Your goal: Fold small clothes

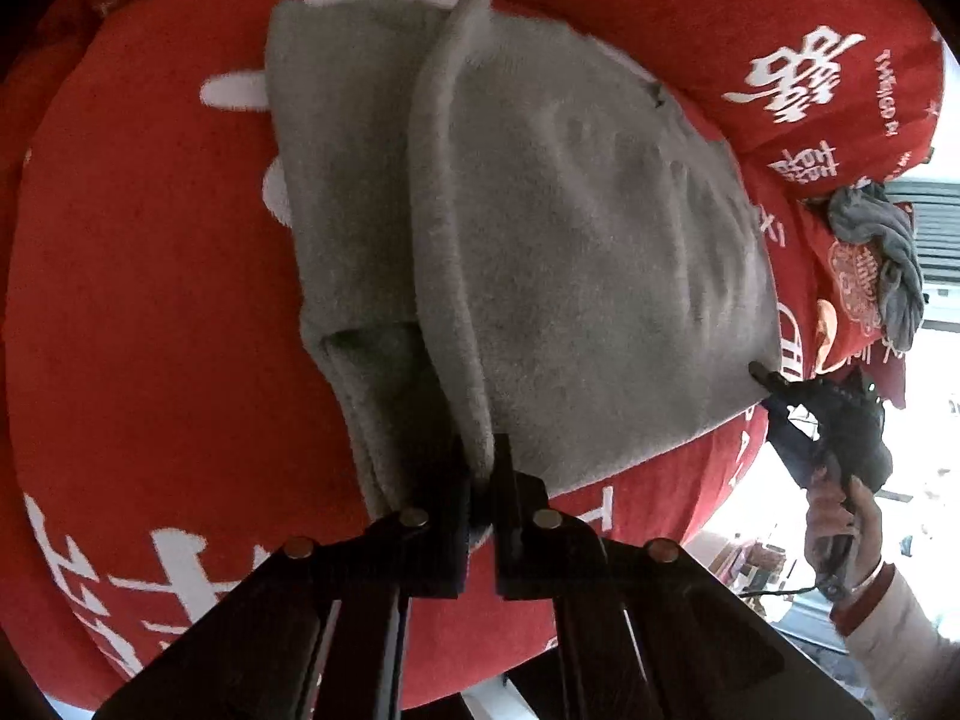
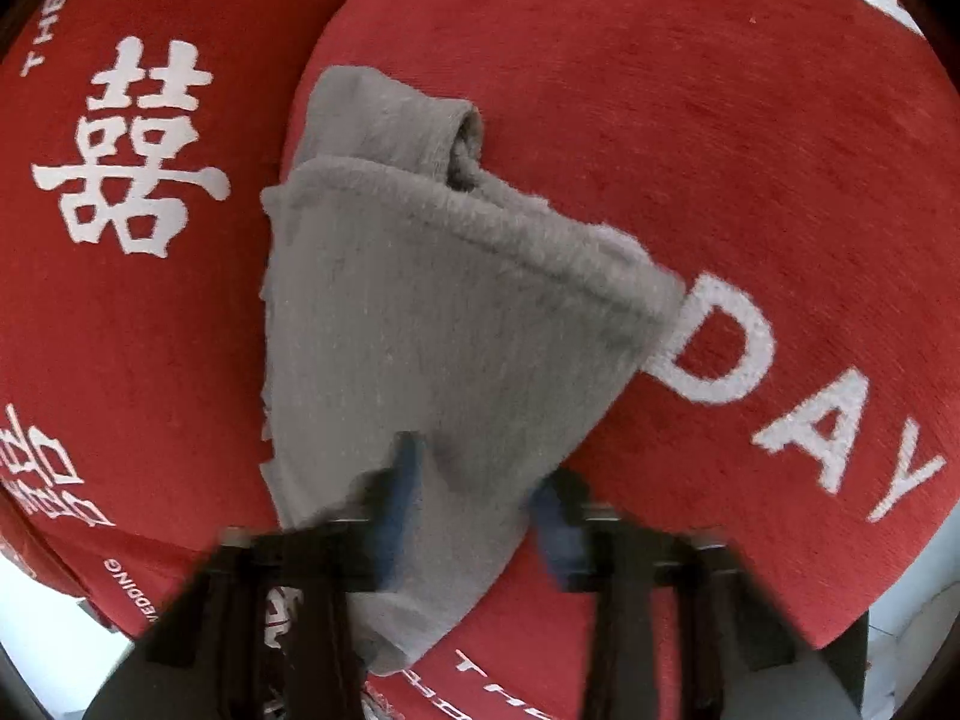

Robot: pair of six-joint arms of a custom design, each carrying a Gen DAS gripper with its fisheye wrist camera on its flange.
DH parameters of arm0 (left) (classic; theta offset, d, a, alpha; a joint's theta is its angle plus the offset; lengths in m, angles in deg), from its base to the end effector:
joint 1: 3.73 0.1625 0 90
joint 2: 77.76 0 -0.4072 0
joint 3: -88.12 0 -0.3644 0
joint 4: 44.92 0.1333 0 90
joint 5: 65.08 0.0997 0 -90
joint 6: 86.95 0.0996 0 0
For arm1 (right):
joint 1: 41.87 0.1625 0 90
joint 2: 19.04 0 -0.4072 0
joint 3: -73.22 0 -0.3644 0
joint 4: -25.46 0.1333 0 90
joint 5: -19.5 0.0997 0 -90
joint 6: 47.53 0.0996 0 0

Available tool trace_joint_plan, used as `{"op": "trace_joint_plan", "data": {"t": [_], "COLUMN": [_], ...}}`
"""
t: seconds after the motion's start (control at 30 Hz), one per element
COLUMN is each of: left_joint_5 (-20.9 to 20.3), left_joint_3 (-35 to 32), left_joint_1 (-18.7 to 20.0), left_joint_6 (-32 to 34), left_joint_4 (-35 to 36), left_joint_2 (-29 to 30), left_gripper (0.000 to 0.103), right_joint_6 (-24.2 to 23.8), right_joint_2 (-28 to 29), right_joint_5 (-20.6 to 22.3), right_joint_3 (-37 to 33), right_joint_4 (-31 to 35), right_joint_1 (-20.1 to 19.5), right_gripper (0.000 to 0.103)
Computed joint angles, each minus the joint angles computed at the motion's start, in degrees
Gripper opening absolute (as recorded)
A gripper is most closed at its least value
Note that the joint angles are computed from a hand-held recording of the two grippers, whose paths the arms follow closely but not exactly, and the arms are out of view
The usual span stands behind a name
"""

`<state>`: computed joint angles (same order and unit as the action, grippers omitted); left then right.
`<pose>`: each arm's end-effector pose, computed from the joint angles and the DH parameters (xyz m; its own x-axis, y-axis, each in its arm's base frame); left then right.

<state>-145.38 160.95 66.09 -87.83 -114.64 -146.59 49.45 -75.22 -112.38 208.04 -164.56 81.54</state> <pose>-0.0527 -0.5784 0.3863 -0.9060 0.3919 -0.1599 0.3006 0.8617 0.4088 0.2861 -0.3124 0.1108 -0.4171 0.7967 -0.4374 0.8122 0.1108 -0.5727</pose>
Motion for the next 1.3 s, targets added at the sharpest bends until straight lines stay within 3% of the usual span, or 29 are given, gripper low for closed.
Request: {"op": "trace_joint_plan", "data": {"t": [0.17,0.23,0.33,0.47,0.53,0.63,0.77,0.83,0.93,1.1,1.2,1.3], "left_joint_5": [0.9,2.4,5.2,5.8,9.1,13.2,13.6,13.1,12.9,15.1,18.6,22.0], "left_joint_3": [0.3,1.7,4.4,4.3,4.1,2.9,0.6,0.5,-0.4,0.4,2.1,2.2], "left_joint_1": [-0.8,0.0,0.7,0.9,-0.1,-1.7,-3.5,-5.0,-5.7,-7.1,-7.7,-6.9], "left_joint_6": [0.9,0.2,0.1,-0.2,0.0,-0.3,0.9,2.2,4.2,4.4,4.9,2.3], "left_joint_4": [-0.3,-0.3,-1.7,-1.9,-0.9,0.2,-2.5,-6.0,-9.8,-18.5,-24.0,-24.6], "left_joint_2": [-2.4,-2.8,-3.5,-4.2,-4.9,-5.3,-4.9,-3.8,-0.9,4.5,6.6,9.4], "left_gripper": [0.006,0.006,0.006,0.006,0.006,0.006,0.006,0.006,0.006,0.006,0.006,0.006], "right_joint_6": [-11.6,-12.2,-12.2,-13.9,-13.6,-10.4,-1.8,0.2,-6.0,-23.8,-31.2,-35.9], "right_joint_2": [-5.3,-6.8,-6.1,-6.3,-7.1,-8.7,-10.2,-9.8,-8.5,-4.5,-2.4,-1.0], "right_joint_5": [-0.5,0.4,2.7,3.2,3.8,3.9,0.6,-1.6,-4.3,-4.9,-5.4,-5.6], "right_joint_3": [-5.6,-5.3,-3.9,-2.5,-2.9,-5.4,-11.1,-15.4,-19.2,-25.8,-29.4,-31.7], "right_joint_4": [14.9,19.1,19.7,20.1,22.2,30.7,48.0,57.3,58.6,55.6,54.1,55.0], "right_joint_1": [1.9,1.3,-1.0,-1.6,-1.6,-1.1,2.9,4.5,3.9,-1.7,-5.1,-8.2], "right_gripper": [0.007,0.007,0.007,0.008,0.008,0.01,0.01,0.01,0.01,0.01,0.01,0.01]}}
